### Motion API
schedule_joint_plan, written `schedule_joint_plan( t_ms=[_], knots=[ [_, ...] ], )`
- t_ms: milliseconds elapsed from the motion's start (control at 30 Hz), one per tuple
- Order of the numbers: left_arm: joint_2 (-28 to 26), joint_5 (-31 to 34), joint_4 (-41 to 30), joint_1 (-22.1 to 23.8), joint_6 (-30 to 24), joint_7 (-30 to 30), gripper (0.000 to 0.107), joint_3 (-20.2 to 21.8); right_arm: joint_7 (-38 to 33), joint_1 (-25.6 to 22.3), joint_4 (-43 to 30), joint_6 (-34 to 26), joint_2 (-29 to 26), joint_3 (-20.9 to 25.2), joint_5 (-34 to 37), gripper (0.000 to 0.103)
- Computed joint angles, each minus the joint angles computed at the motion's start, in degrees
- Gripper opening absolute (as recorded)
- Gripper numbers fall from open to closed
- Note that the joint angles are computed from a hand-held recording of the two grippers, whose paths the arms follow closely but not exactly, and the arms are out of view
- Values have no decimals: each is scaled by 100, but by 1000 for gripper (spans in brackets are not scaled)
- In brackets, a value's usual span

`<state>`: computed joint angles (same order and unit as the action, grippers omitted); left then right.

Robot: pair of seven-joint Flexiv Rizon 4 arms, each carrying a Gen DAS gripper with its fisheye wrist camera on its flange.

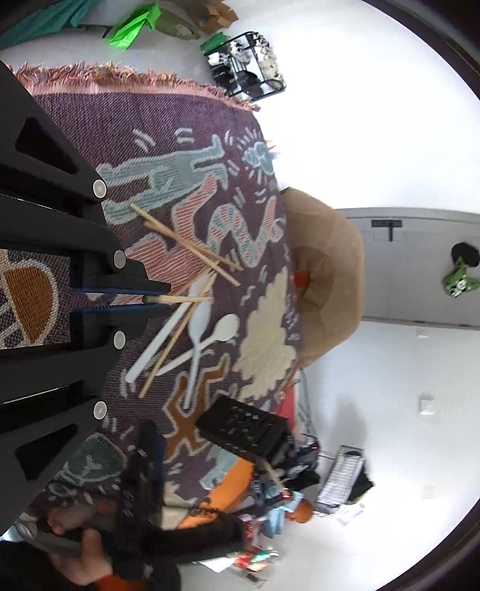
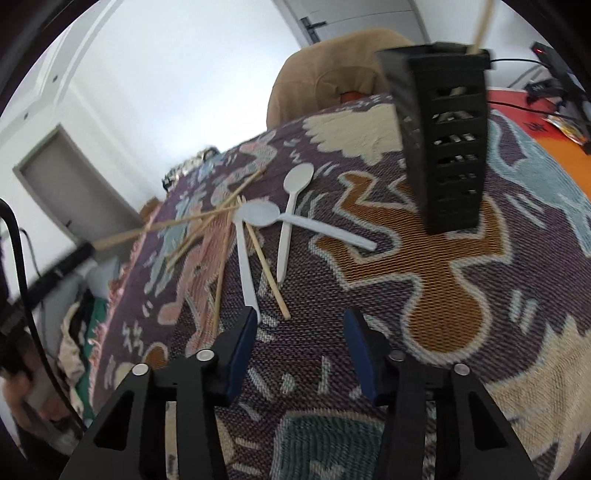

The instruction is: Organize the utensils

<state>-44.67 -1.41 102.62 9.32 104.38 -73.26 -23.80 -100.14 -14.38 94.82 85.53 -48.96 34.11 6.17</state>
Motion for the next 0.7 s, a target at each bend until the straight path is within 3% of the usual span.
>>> schedule_joint_plan(
  t_ms=[133,367,433,500,700],
  knots=[
    [78,97,63,131,249,-98,4,-75,49,305,-138,-226,-33,-289,-105,34],
    [114,359,66,328,400,-305,4,-190,210,914,-32,40,72,-947,-358,23],
    [102,419,62,379,421,-352,4,-237,247,1038,-5,105,69,-1077,-497,11],
    [100,451,36,384,404,-386,4,-250,301,1252,110,263,115,-1335,-673,8],
    [132,540,33,336,459,-451,4,-213,282,753,333,460,204,-847,-838,7]
  ],
)
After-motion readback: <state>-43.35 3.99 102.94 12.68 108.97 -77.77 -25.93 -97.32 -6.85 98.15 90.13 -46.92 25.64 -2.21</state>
